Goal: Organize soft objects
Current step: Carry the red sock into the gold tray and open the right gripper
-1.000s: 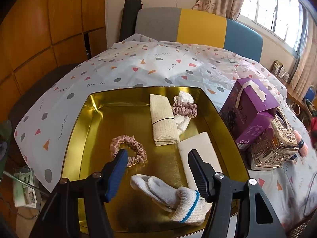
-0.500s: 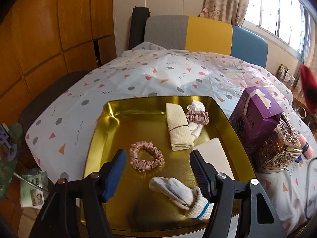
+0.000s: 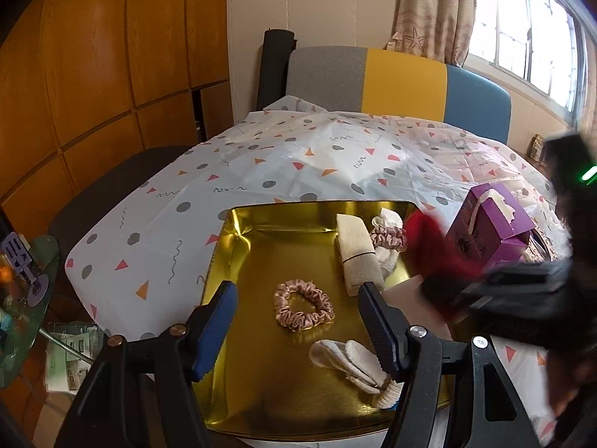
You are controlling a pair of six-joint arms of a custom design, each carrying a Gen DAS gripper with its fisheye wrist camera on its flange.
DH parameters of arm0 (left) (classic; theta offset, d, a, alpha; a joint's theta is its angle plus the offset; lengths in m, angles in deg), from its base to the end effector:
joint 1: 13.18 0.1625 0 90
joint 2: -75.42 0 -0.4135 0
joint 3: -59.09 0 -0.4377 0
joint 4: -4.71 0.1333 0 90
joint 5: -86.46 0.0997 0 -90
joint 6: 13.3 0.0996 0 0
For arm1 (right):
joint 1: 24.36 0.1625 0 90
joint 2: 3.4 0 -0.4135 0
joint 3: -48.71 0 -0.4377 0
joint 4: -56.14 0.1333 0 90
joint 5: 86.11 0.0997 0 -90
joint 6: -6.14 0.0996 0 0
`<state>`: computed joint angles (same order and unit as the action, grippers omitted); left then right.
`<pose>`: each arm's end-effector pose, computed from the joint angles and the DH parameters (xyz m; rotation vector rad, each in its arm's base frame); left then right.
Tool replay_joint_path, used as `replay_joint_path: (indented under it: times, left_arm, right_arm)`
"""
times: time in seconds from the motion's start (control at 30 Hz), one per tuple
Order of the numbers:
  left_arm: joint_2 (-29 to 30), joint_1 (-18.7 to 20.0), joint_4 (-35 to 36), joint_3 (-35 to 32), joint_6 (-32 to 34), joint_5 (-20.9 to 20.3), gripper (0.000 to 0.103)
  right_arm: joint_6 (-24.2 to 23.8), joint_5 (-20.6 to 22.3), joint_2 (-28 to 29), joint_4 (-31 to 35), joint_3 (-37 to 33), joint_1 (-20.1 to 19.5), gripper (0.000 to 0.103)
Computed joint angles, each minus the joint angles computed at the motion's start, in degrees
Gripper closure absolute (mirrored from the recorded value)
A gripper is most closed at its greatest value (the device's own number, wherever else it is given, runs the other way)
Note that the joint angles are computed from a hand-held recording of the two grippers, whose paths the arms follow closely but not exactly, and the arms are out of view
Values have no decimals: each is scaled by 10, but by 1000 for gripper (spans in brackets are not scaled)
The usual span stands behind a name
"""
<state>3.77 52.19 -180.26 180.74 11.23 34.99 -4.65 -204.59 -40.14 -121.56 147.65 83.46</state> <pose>-0.0463 -0.5697 0.2350 0.6570 2.2398 -0.9569 0.2846 -0.6051 -0.0134 0.4989 -2.5621 0.6291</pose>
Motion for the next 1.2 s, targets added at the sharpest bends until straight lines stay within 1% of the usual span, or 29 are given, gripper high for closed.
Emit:
replay_joint_path:
  times: [0.1,0.17,0.2,0.27,0.3,0.37,0.43,0.53,0.6,0.97,1.0,1.07,1.13,1.2]
  left_arm:
    - [-3,2,-3,2,3,1,35]
    - [-5,3,-4,2,4,1,35]
    - [-5,4,-5,3,5,1,35]
    - [-5,5,-8,3,7,2,35]
    - [-6,5,-8,3,6,2,35]
    - [-7,6,-8,4,4,0,35]
    - [-8,5,-11,5,4,-2,35]
    - [-10,3,-20,8,8,-4,30]
    - [-11,0,-26,12,13,-4,30]
    - [-14,-12,-21,21,17,1,29]
    - [-14,-13,-21,21,19,2,28]
    - [-13,-15,-19,23,20,1,28]
    - [-14,-17,-19,26,21,0,28]
    - [-13,-18,-17,28,20,0,28]
  right_arm:
    - [20,-1,29,50,-30,-6,77]
    - [35,-1,43,67,-44,-11,77]
    - [38,-5,47,67,-46,-14,76]
    - [48,-11,50,68,-46,-15,72]
    - [52,-10,50,70,-46,-16,71]
    - [52,-14,50,67,-44,-16,65]
    - [53,-12,52,62,-45,-16,63]
    - [51,-8,45,39,-35,-17,59]
    - [47,-11,37,21,-25,-14,59]
    - [2,-67,-5,-91,26,9,59]
    - [1,-71,-9,-94,29,10,59]
    - [-4,-88,-13,-111,36,14,59]
    - [-16,-134,-4,-133,31,23,59]
    - [-27,-166,4,-155,28,30,59]
